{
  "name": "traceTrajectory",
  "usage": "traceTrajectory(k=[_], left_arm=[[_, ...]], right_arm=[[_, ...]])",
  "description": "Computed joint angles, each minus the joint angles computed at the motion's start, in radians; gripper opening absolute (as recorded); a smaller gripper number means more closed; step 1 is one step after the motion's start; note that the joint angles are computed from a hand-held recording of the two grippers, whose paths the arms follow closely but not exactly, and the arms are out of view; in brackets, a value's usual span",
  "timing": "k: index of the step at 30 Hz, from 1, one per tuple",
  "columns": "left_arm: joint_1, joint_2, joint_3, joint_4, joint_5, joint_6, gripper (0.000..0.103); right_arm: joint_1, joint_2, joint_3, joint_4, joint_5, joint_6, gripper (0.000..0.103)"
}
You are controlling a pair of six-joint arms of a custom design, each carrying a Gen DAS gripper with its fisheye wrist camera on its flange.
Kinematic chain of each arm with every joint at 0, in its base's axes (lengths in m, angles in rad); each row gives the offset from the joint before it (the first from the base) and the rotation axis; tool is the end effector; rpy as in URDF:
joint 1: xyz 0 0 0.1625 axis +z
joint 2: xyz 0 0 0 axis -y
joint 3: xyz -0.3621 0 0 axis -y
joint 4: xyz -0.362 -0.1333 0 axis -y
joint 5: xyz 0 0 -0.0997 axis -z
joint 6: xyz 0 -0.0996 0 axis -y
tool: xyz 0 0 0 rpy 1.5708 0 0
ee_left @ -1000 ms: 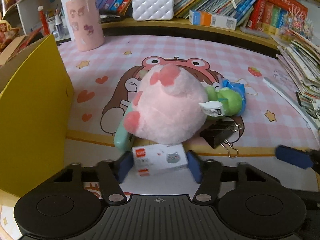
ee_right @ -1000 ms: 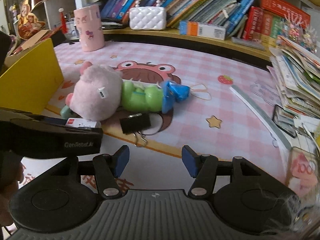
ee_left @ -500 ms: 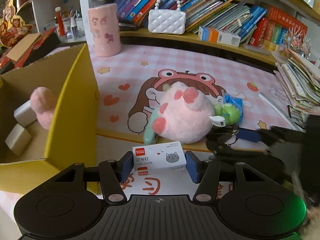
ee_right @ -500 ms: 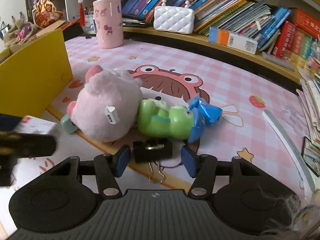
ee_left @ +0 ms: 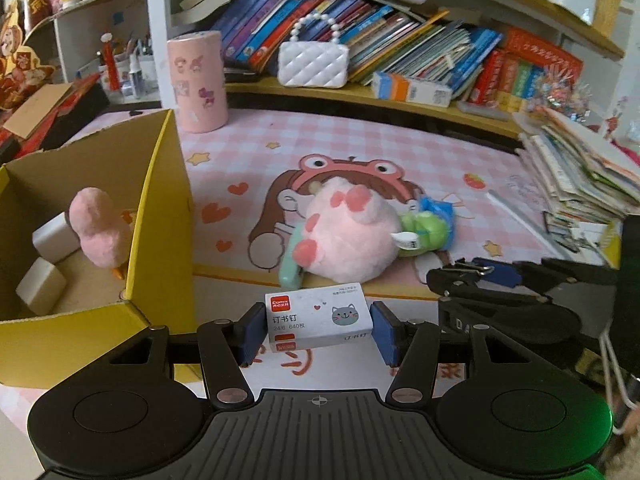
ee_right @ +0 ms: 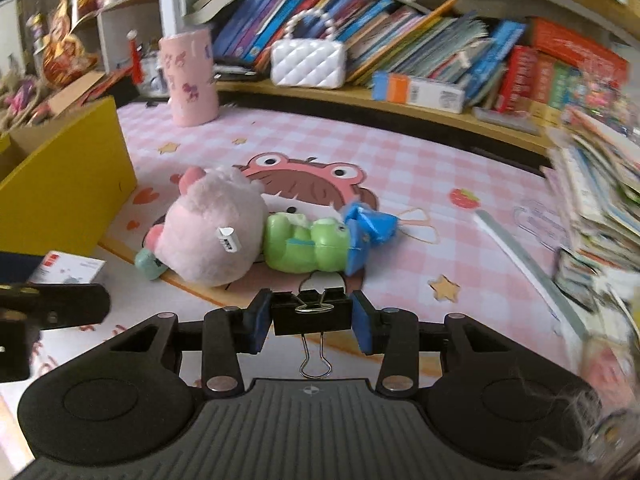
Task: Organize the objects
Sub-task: 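Carry the stapler box in the left tool while the right tool carries the binder clip to the box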
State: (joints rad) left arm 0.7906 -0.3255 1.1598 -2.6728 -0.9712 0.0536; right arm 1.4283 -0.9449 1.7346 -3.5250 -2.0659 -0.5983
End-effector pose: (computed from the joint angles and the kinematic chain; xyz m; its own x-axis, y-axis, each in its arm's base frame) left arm -0.3606 -0.6338 -0.0428 -0.6545 0.5107 -0.5576 0.7145 0.6590 -0.2350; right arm 0.0018 -0.5932 0.2558 -0.7001 0.2399 0.6725 -0.4093 0.6370 -0.6533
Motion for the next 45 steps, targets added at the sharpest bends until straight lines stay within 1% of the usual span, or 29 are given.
traceTrajectory(k=[4, 9, 14, 17, 22, 27, 33, 38, 45], left_arm=[[0.001, -0.048, 0.073, -0.033, -0.049, 0.014, 0.055], [0.008, -0.121, 0.185, -0.086, -0.09, 0.044, 0.055], [0.029, -0.189, 0.275, -0.113, -0.101, 0.042, 0.055], [0.038, -0.239, 0.34, -0.148, -0.093, 0.054, 0.055], [0.059, -0.328, 0.443, -0.186, -0.062, 0.053, 0.055], [0.088, -0.428, 0.542, -0.207, -0.012, 0.034, 0.055], [0.121, -0.533, 0.631, -0.226, 0.036, 0.02, 0.055], [0.142, -0.593, 0.682, -0.245, 0.043, 0.034, 0.055], [0.16, -0.643, 0.723, -0.272, 0.022, 0.085, 0.055]], right_arm=[[0.038, -0.026, 0.078, -0.078, -0.071, 0.063, 0.039], [0.095, -0.029, 0.146, -0.133, -0.158, 0.093, 0.039], [0.154, -0.008, 0.183, -0.153, -0.228, 0.131, 0.039], [0.185, 0.015, 0.188, -0.148, -0.25, 0.146, 0.039], [0.246, 0.071, 0.181, -0.128, -0.263, 0.168, 0.039], [0.3, 0.13, 0.158, -0.072, -0.265, 0.211, 0.039], [0.358, 0.205, 0.117, -0.03, -0.265, 0.242, 0.039], [0.396, 0.252, 0.091, -0.023, -0.274, 0.261, 0.039], [0.437, 0.3, 0.063, -0.045, -0.31, 0.287, 0.039]])
